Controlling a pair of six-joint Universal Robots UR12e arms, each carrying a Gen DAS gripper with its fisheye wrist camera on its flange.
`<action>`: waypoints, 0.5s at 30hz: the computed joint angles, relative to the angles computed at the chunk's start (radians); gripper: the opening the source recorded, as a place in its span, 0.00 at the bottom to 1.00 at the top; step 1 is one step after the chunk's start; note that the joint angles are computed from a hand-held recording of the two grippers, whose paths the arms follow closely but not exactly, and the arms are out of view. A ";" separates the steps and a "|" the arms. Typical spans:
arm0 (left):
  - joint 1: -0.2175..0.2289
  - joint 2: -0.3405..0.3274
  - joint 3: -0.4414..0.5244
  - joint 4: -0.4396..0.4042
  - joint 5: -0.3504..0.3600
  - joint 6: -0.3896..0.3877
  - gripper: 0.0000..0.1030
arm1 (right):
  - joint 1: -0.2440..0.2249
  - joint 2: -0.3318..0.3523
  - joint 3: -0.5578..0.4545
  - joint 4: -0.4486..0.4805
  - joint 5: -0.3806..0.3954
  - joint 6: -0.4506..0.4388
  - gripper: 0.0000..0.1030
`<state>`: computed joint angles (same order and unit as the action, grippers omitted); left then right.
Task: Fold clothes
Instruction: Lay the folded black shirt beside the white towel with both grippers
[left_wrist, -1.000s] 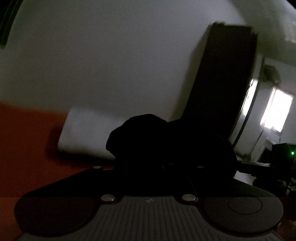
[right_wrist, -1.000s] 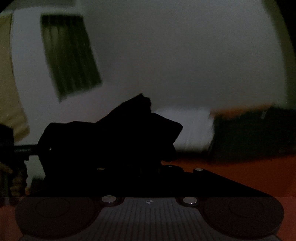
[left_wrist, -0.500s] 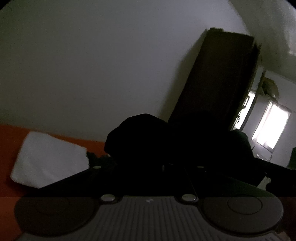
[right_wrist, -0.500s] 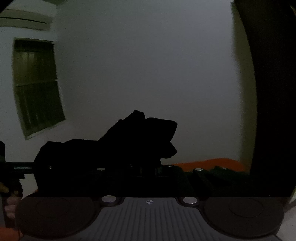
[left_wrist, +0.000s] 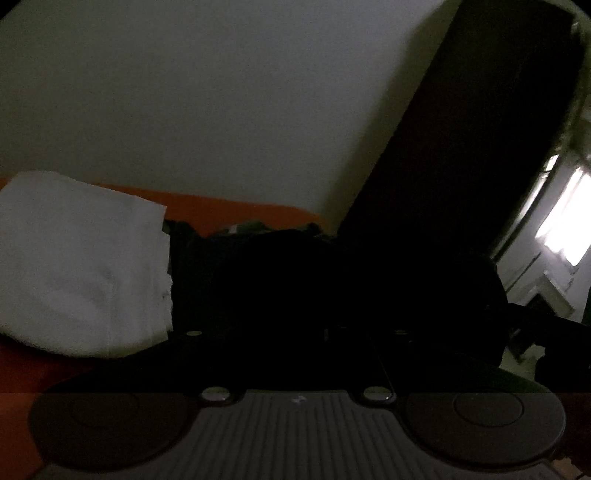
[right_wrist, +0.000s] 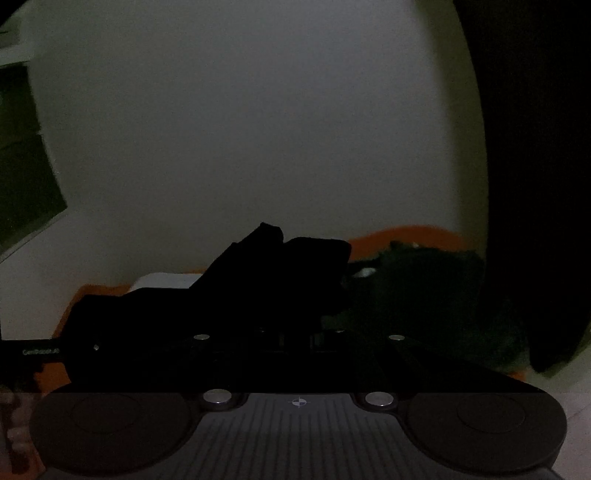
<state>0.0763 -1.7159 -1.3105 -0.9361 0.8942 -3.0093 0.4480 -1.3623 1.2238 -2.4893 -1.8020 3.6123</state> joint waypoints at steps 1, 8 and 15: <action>-0.012 -0.038 0.042 -0.011 0.015 0.008 0.16 | -0.016 0.021 -0.019 0.008 0.017 0.003 0.08; -0.110 -0.355 0.422 -0.143 0.221 -0.008 0.37 | -0.100 0.249 -0.286 0.145 0.059 0.001 0.15; -0.154 -0.562 0.721 -0.189 0.617 -0.200 0.56 | -0.117 0.419 -0.531 0.361 -0.151 0.008 0.65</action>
<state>-0.0773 -2.2783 -0.5899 -1.1255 1.5116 -3.2094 0.3307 -0.9437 0.6931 -2.1282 -1.9527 3.6199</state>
